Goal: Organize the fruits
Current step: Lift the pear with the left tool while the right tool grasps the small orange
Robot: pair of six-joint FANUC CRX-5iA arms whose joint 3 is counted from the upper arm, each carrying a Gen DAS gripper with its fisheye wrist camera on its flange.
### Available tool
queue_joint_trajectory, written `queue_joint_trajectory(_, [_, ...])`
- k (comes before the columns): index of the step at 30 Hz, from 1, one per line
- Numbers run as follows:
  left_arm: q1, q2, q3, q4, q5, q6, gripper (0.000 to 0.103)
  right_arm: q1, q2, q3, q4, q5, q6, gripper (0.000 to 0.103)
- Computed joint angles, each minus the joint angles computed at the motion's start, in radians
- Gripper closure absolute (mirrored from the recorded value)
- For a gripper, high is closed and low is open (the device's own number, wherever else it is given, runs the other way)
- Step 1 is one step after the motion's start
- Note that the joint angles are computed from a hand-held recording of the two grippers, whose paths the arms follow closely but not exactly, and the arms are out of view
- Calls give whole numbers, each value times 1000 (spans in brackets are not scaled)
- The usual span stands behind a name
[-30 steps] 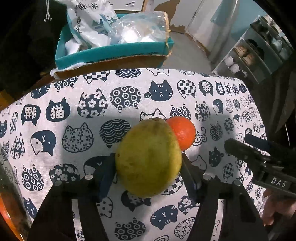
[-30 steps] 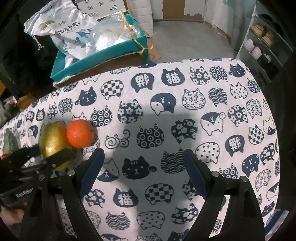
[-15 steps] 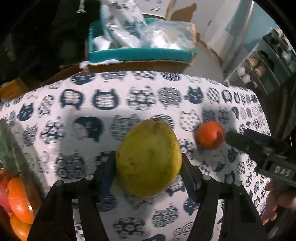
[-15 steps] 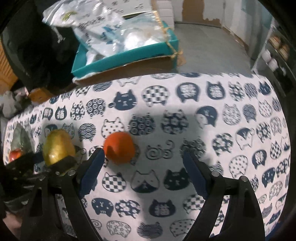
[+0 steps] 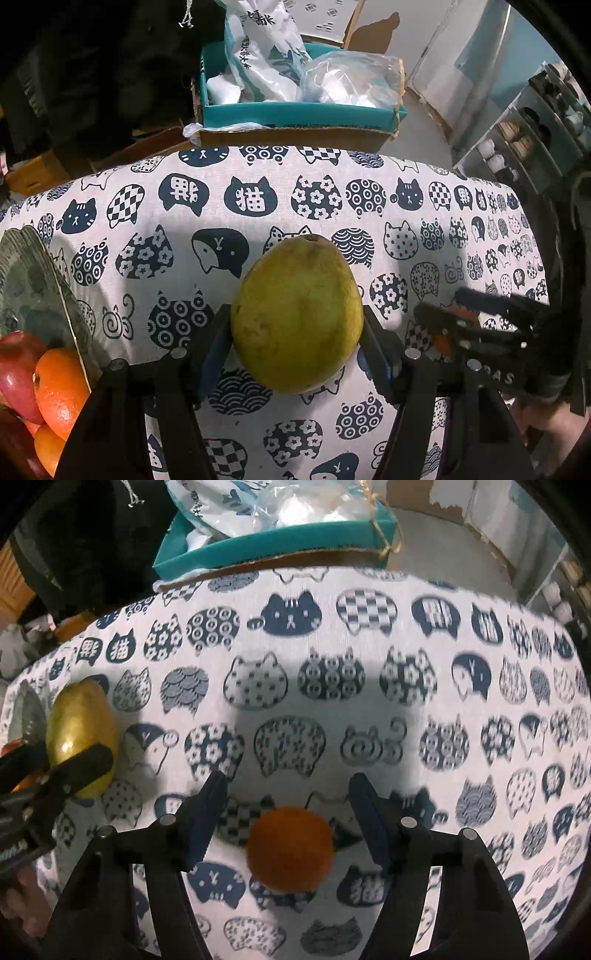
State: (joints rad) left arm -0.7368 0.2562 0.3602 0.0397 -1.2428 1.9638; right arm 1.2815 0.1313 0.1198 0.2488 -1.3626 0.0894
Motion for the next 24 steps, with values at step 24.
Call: queue_joint_trajectory(24, [-61,-85,-71,-31,-46,34,35,196,-179,-188,23,-27,-212,45])
